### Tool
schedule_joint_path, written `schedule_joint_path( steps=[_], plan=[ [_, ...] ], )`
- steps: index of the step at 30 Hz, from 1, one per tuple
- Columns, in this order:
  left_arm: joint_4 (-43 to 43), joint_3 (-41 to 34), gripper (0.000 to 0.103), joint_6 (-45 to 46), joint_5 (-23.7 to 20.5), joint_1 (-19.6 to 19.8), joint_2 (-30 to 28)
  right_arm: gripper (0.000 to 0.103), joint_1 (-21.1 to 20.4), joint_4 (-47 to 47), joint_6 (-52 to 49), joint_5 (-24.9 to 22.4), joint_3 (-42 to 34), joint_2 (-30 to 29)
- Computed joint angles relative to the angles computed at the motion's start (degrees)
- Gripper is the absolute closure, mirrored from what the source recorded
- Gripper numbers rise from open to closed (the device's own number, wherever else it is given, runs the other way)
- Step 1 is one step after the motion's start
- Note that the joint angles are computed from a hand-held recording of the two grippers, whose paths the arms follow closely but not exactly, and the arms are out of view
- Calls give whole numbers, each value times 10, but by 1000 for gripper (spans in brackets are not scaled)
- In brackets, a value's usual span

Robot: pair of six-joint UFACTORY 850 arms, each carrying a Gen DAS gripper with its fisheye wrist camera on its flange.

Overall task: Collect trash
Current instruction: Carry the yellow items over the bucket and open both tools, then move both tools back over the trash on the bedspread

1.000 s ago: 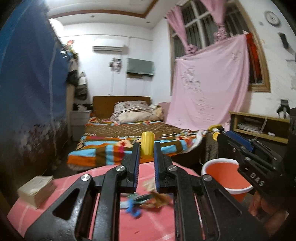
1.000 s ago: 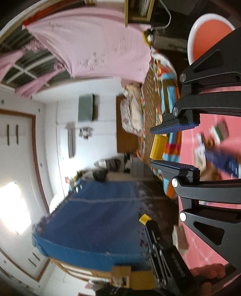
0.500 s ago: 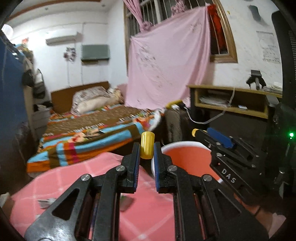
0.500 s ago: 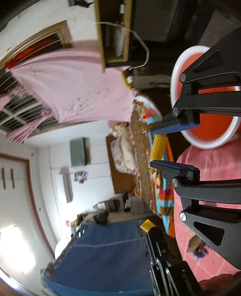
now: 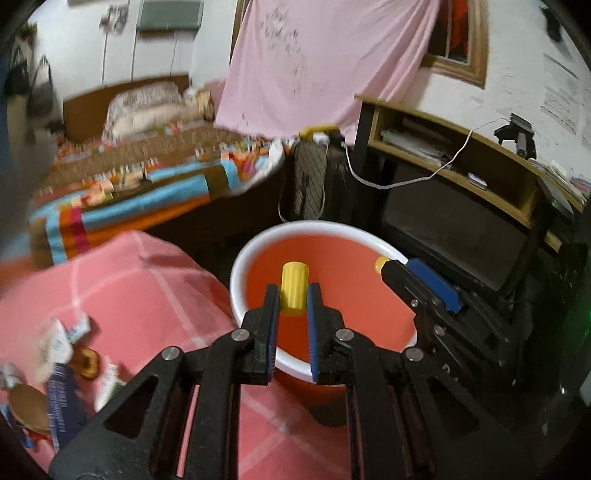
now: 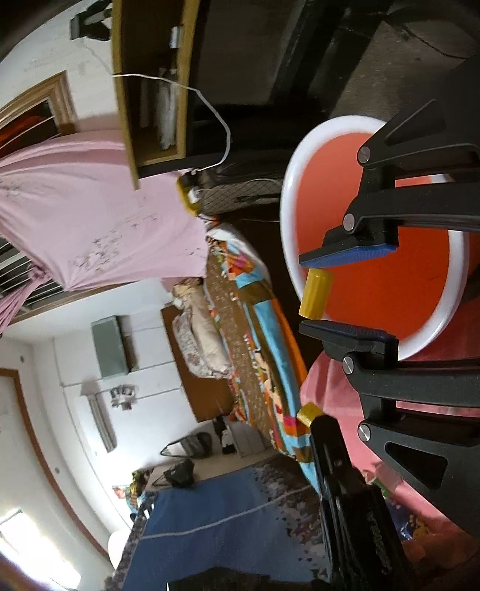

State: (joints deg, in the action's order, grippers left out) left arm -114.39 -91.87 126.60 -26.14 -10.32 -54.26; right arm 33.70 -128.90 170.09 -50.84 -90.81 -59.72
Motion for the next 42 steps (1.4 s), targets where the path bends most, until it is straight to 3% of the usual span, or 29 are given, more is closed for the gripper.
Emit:
schedule_joint_path(
  steps=[6,13,16,21,26,30,32,34,39,40,42],
  plan=[
    [132,-55,103,-156,37,-11,-32,75,-10,0,16,27,-1,-2],
    [198,-83,97,-243,48,-13,-51,75,-20,2,28,65,-11,-7],
    [195,-81,94,-253,50,-11,-50,68,-23,4,27,73,-13,-8],
    [44,-30,88,-119,48,-3,-21,59,-20,-8,43,59,-7,-4],
    [-150,37,76,68,22,10,18,54,-10,-32,56,13,4,2],
    [-313,111,66,230,-30,27,58,44,0,-45,60,-20,7,6],
    [-364,144,60,278,-64,37,75,28,7,-55,64,-44,12,9],
    [-414,175,53,324,-97,46,91,25,12,-69,67,-64,16,11],
    [-496,237,31,386,-175,70,120,9,23,-91,55,-100,9,7],
    [-502,245,27,389,-188,75,123,1,24,-97,55,-105,6,5],
    [-521,264,19,396,-212,87,129,0,27,-106,57,-111,0,1]
  ],
)
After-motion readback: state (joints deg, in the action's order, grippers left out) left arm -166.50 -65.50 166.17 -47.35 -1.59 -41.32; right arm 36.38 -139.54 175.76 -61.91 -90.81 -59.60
